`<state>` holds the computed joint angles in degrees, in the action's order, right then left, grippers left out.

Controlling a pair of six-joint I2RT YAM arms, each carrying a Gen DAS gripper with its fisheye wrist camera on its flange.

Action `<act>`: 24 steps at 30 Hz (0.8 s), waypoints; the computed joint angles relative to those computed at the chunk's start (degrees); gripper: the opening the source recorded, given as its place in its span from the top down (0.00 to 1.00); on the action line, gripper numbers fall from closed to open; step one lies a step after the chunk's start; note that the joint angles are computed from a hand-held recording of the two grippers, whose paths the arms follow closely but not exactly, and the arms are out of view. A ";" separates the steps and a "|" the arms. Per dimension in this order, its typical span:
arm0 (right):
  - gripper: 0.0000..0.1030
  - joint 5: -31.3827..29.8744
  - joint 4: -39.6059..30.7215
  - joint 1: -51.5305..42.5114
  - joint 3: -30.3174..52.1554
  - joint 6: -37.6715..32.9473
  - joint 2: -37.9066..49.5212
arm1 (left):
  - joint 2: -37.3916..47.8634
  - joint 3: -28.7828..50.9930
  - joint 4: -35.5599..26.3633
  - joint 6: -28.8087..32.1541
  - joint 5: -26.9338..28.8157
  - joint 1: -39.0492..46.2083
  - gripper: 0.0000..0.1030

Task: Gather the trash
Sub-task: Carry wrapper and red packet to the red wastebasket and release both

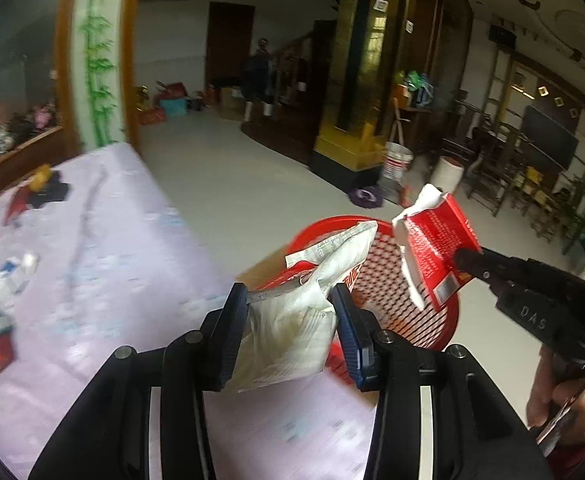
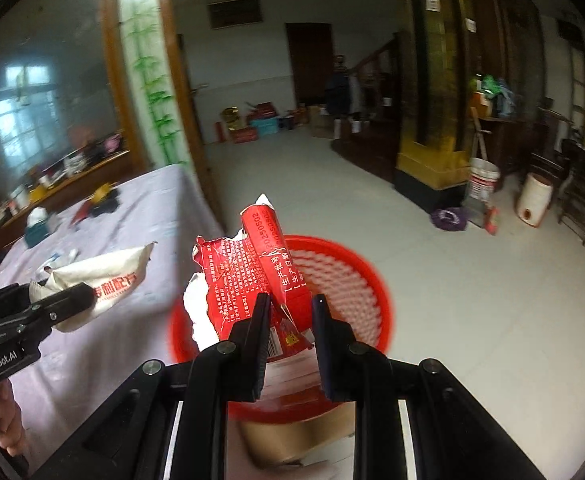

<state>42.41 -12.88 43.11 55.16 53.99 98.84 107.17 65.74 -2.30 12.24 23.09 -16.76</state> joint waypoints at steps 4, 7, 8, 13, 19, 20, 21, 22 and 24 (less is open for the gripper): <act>0.78 -1.84 1.12 -3.30 -2.70 -0.83 -1.33 | 5.13 4.52 -0.03 -1.81 -2.54 -4.56 0.59; 0.78 -3.38 2.94 -5.03 -4.33 -1.76 -1.54 | 8.06 7.42 -0.36 -2.85 -3.57 -6.65 0.59; 0.78 -3.86 3.32 -5.56 -4.63 -2.14 -1.50 | 8.85 8.27 -0.61 -2.90 -3.69 -6.97 0.59; 0.78 -5.94 5.35 -8.27 -5.72 -4.34 -1.67 | 10.88 9.86 0.09 -3.00 -5.29 -8.45 0.59; 0.72 -7.35 5.64 -9.59 -5.08 -5.23 -0.81 | 12.00 11.21 -1.10 -3.27 -5.81 -8.64 0.46; 0.72 -7.18 5.69 -9.48 -5.06 -5.11 -0.89 | 11.72 10.94 -0.80 -3.49 -5.82 -8.41 0.43; 0.72 -6.85 5.82 -9.38 -4.92 -4.82 -0.88 | 11.30 10.42 -0.49 -3.51 -5.91 -8.29 0.43; 0.72 -6.56 5.49 -9.19 -4.77 -4.38 -1.04 | 10.59 9.65 -0.18 -3.34 -5.76 -8.00 0.43; 0.72 -5.83 5.52 -8.41 -5.62 -3.41 -2.33 | 8.64 7.52 0.76 -3.21 -5.49 -7.29 0.43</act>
<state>36.58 -7.36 34.70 49.55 50.58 96.51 115.82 73.26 -1.55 9.03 17.61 -24.05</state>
